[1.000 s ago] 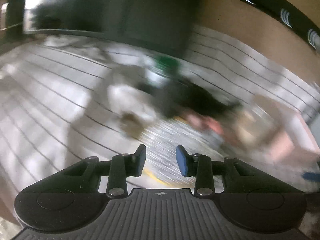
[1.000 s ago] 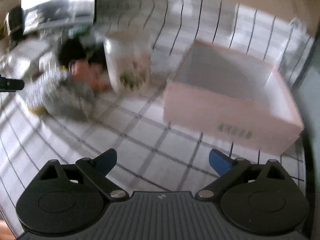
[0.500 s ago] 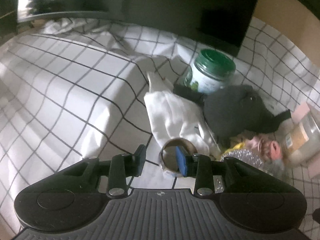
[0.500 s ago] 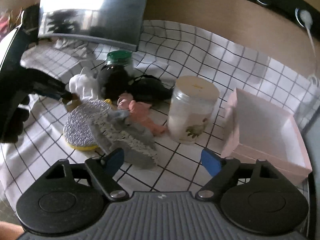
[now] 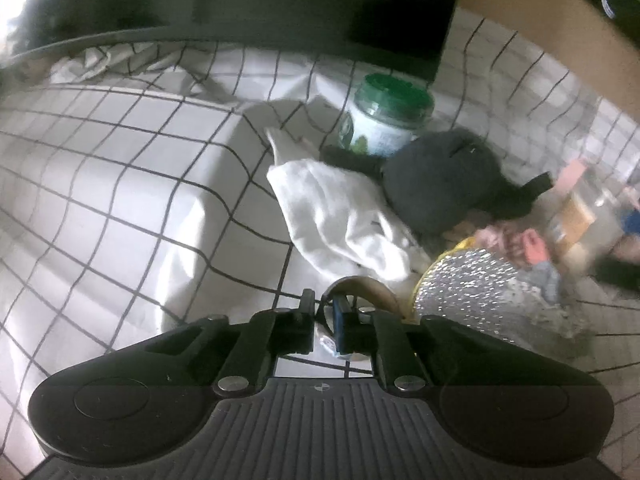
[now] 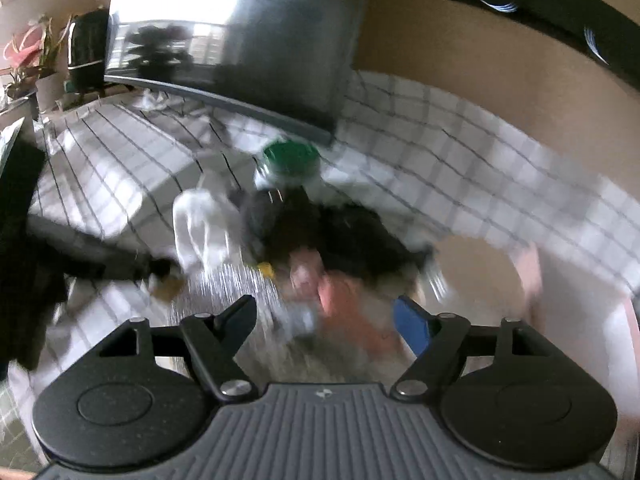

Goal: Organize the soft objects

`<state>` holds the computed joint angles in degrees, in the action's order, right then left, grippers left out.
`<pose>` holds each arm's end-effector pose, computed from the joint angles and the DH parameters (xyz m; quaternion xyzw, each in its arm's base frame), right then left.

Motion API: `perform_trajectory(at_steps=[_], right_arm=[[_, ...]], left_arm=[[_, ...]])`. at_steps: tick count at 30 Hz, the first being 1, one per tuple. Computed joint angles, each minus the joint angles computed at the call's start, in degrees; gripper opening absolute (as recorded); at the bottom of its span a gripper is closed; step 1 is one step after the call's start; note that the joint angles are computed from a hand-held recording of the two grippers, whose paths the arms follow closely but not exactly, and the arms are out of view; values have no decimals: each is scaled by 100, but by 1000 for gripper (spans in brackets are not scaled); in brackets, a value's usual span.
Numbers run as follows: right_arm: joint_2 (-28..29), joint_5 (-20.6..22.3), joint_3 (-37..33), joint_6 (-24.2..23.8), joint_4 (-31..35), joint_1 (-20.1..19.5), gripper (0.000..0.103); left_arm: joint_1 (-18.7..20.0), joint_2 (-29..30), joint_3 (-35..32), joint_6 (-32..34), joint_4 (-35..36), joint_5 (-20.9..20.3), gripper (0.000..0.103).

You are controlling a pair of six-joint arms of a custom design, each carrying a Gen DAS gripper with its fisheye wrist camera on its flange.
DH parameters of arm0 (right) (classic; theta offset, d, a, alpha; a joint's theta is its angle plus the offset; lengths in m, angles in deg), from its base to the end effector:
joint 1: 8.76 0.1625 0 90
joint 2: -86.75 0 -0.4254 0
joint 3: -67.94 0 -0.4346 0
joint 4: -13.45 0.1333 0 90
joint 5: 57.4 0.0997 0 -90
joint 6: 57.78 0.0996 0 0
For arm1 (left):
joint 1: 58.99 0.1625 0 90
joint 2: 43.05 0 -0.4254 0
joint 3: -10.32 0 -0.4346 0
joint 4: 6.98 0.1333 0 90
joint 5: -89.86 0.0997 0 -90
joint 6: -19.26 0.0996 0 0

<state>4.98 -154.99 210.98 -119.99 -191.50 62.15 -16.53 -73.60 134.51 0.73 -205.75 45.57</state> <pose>-0.0200 -0.4252 0.2243 0.2994 -0.8390 0.3033 0.3383 -0.1962 -0.4569 -0.0961 0.1793 0.8972 -0.3116 0.2566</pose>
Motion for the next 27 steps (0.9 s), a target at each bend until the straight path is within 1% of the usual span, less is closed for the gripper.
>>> perform_trajectory(at_steps=[3,6,10,12,13,14,16,17,20,23,27], right_arm=[[503,-223,-572,355,318,412,79],[1058,-496,-1164,596,686,706,80],[1813,-1204,-1880,822,1058,948,80],[1984,-1492,-2108,1011,1357,1003,79],[1999,-1581,-2162,1133,1519,1018,75],[1990,-1646,-2188,1238,1610,1038,73],[1817,-1617,-2130,1378,1760,1070,69],[1699,-1560,-2091,1414,1795,1102,69],[1121,-1223,-1885,1412,1877,1209,68],[477,-883,-1734,1299,1836,1301,68],[-359,-474,-1633,1227,1673,1215,68]], left_arm=[[-10,-109,191,204,-341,-30,11],[37,-270,395,297,-645,-153,11],[107,-439,621,388,-1050,-251,11],[152,-543,703,436,-1151,-319,11],[186,-583,707,494,-1181,-361,11],[218,-617,695,573,-1203,-386,11],[284,-665,583,819,-1222,-400,11],[316,-681,480,962,-1205,-391,11],[324,-704,130,1301,-1138,-356,11],[228,-632,-238,1696,-1219,-385,11],[-8,-384,-846,2169,-1187,-407,11]])
